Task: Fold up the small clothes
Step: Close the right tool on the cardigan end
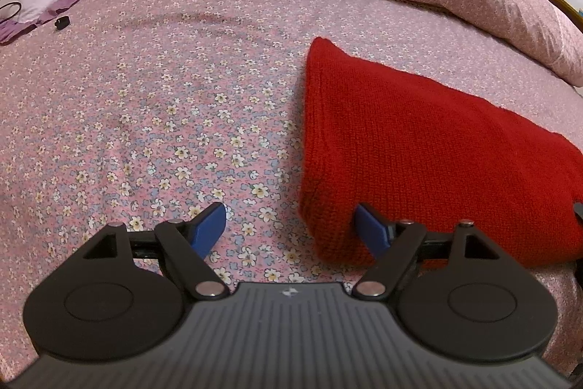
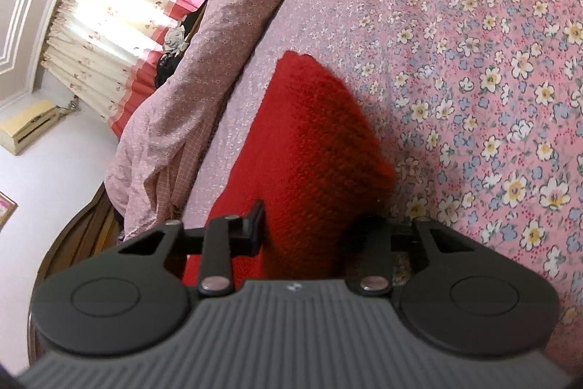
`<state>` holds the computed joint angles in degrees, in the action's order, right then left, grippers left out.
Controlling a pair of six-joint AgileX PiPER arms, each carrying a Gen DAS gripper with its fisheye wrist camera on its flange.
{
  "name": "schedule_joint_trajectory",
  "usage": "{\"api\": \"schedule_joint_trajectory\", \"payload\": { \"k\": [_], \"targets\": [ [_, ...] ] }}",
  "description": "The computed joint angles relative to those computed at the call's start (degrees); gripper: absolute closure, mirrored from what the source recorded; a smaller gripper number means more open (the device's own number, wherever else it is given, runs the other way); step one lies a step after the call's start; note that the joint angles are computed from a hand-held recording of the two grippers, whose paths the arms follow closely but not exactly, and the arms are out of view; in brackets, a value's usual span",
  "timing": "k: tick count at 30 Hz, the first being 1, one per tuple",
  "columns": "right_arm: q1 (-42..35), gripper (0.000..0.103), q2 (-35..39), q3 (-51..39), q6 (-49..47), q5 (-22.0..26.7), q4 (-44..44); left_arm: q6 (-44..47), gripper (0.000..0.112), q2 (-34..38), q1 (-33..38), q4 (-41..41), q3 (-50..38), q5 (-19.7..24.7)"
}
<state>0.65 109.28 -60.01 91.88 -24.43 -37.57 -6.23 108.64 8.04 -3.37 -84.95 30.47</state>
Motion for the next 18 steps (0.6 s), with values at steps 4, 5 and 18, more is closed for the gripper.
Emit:
{"api": "schedule_joint_trajectory", "payload": {
  "k": [4,5,18],
  "targets": [
    [-0.28,0.065,0.08,-0.35,2.01,-0.41,-1.85,-0.21,0.03,-0.24,-0.06,0.45,-0.14,0.38],
    [-0.48,0.065,0.12,-0.61,3.35,-0.43,-3.14,-0.29,0.03,-0.28,-0.09,0.49,-0.22,0.54],
    [0.83,0.071,-1.53,-3.56,5.69,5.05,-6.42,0.97,0.03,-0.64,0.6,-1.4,-1.72,3.1]
  ]
}}
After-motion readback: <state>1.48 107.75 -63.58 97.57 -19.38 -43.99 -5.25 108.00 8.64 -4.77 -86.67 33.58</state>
